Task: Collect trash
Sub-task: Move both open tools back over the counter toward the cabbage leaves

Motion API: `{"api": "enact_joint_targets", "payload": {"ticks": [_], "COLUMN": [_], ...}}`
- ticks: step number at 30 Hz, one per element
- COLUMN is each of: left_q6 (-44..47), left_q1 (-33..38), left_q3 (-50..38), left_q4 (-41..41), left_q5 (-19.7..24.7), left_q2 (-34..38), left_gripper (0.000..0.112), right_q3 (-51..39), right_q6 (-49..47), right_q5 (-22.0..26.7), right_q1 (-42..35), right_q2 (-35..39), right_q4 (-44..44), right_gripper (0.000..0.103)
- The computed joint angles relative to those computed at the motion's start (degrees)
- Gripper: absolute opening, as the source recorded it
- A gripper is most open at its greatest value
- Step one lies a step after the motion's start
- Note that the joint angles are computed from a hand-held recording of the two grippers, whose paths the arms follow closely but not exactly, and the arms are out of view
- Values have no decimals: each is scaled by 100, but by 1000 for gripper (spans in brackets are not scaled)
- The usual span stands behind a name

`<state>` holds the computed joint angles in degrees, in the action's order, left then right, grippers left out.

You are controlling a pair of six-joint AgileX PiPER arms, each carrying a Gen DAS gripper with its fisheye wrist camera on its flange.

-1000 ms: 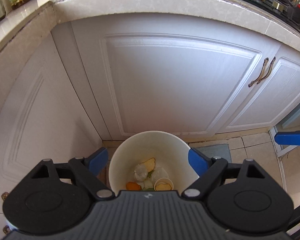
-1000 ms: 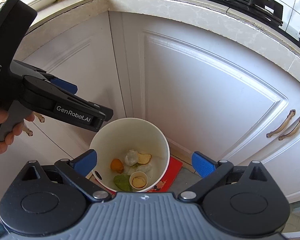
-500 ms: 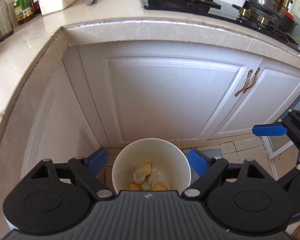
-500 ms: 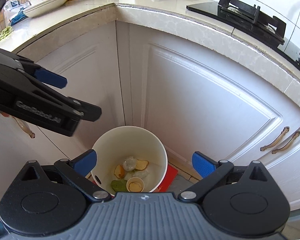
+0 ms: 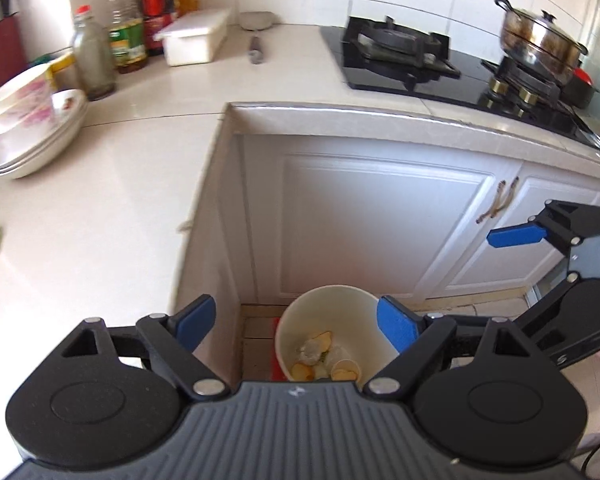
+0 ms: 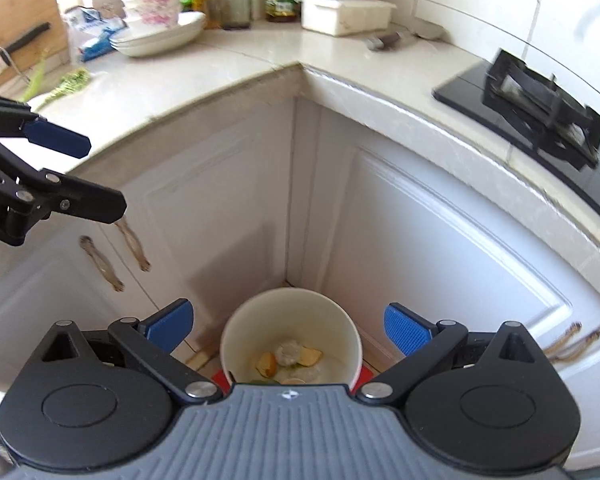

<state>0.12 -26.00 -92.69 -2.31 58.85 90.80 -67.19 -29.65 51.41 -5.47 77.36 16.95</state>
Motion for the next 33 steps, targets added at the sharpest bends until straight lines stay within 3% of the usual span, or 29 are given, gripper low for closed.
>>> {"api": "enact_joint_targets", "payload": {"ticks": [6,15,20,24,33], "left_q6": [238,799,1074,1214,1554], "left_q1": [738,2120,2880,3378,3948], "left_q3": [261,556,685,618,213], "left_q4": [151,-37,-180,-250,-452], "left_q5": [164,61,-165,-247,-357], "left_q2": [-490,-691,-538,-230,368], "left_gripper": [88,87,84,73,70], "right_q3": [-880,-2372,-3143,-3630,-4629], "right_q6": [-67,402,603,813,1240], "right_q5": [275,419,566,694,1094], "right_q1": [550,1823,2257,2483,2755], "right_q2": [362,1307,1929,2323,3037], "right_q4": [300,71,-36,-159,-426], "right_gripper": [103,103,103,103,103]}}
